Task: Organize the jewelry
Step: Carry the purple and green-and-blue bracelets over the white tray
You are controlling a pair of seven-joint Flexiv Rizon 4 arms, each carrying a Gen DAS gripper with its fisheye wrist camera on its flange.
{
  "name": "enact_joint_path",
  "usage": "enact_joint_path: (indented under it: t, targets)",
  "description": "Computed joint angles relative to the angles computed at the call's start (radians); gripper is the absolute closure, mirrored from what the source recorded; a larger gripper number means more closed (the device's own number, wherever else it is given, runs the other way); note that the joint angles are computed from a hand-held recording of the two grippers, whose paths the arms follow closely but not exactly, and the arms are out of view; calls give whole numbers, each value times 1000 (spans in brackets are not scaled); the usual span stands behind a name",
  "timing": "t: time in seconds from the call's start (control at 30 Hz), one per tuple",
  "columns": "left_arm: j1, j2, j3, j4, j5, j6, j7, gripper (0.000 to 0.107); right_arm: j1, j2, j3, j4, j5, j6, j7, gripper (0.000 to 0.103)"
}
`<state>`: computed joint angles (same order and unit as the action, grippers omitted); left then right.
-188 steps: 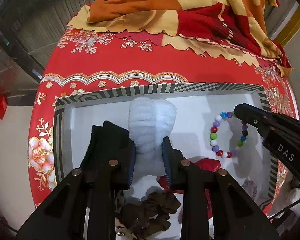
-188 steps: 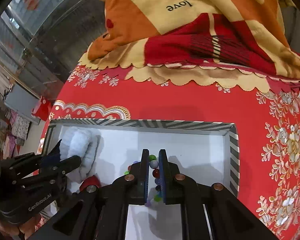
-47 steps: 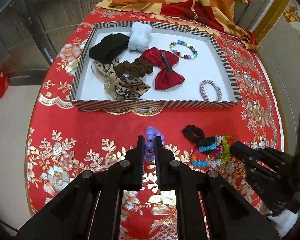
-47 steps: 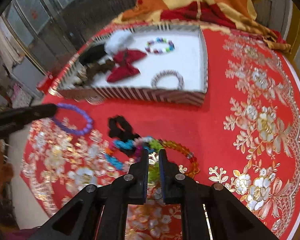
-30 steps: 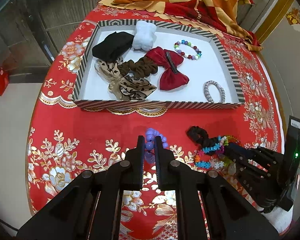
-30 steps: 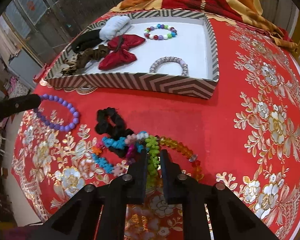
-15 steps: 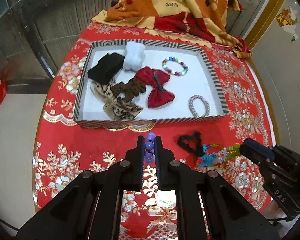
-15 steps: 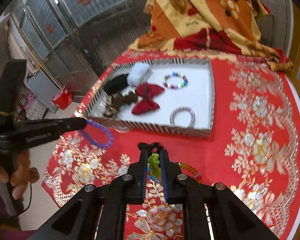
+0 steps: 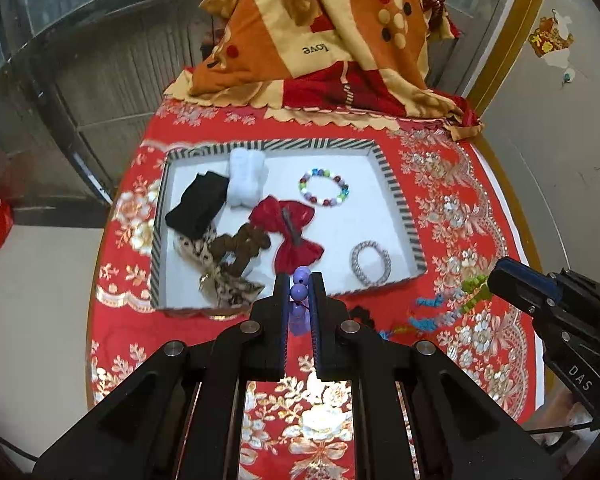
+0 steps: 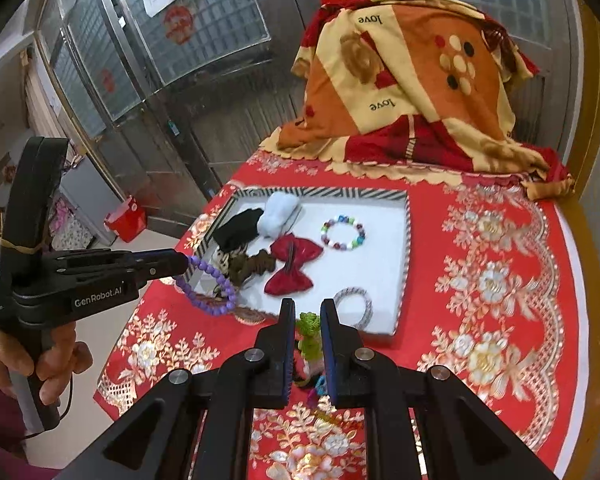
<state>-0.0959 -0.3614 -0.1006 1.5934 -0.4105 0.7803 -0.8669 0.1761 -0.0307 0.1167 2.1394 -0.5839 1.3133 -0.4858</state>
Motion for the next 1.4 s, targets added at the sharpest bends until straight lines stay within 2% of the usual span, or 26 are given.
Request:
enact_joint_path:
  t: [0.77, 1.17, 1.4]
  targets:
    - [-80, -162, -21, -208, 114, -49, -49, 99, -21, -169, -50, -171, 233, -53, -221, 91]
    - [-105, -263, -22, -336, 143, -134, -95, 99, -35, -286, -38, -320, 367, -78, -336, 91]
    - [-114, -372, 19, -468, 199, -204, -185, 99, -45, -372, -21, -433, 441, -113, -408, 91]
